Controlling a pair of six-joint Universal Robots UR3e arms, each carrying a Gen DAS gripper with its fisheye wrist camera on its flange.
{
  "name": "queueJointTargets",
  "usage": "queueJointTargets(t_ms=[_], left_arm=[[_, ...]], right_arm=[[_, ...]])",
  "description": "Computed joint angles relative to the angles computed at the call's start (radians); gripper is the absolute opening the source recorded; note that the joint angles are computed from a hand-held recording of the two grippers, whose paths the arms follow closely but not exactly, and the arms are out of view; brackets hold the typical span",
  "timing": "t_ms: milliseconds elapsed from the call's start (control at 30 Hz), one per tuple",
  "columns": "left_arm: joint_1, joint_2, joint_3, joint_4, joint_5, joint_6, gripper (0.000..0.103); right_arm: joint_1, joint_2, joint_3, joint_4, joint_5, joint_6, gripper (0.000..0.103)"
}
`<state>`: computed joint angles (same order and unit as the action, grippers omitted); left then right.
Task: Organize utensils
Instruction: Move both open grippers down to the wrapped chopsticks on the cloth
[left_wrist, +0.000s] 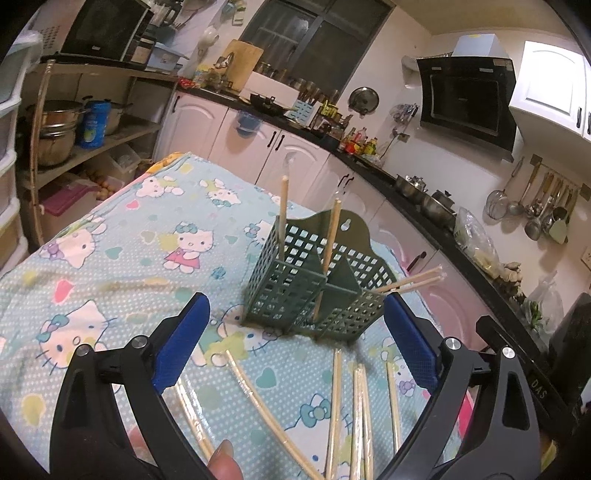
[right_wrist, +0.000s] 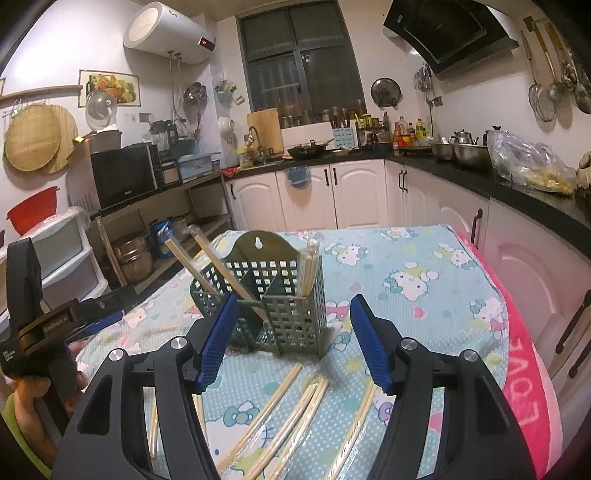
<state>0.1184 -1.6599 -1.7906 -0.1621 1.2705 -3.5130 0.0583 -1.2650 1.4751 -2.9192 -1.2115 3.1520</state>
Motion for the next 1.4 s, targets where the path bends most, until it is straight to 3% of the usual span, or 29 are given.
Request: queueJointTargets(t_ms=[733, 1133, 1300, 1400], left_arm=[[0.081, 0.134, -0.208, -0.059, -0.003, 0.078, 0.086], [0.076, 0.116, -0.216, -0.172, 0.027, 0.141, 0.087], [0.072, 0.095, -0.225, -0.179, 0.025, 0.144, 0.086], [0.075, 0.082, -0.229, -0.186, 0.015, 0.149, 0.080]], right_arm=[[0.026, -0.016, 0.081, 0.090, -0.031, -0.048, 0.061], [0.048, 0.041, 0.060, 0.199, -0.106, -0.083, 0.060], [0.054, 0.071, 0.040, 0.248, -0.119, -0.104, 0.043], [0.058, 0.086, 0.031, 0.265, -0.124, -0.109, 0.037]])
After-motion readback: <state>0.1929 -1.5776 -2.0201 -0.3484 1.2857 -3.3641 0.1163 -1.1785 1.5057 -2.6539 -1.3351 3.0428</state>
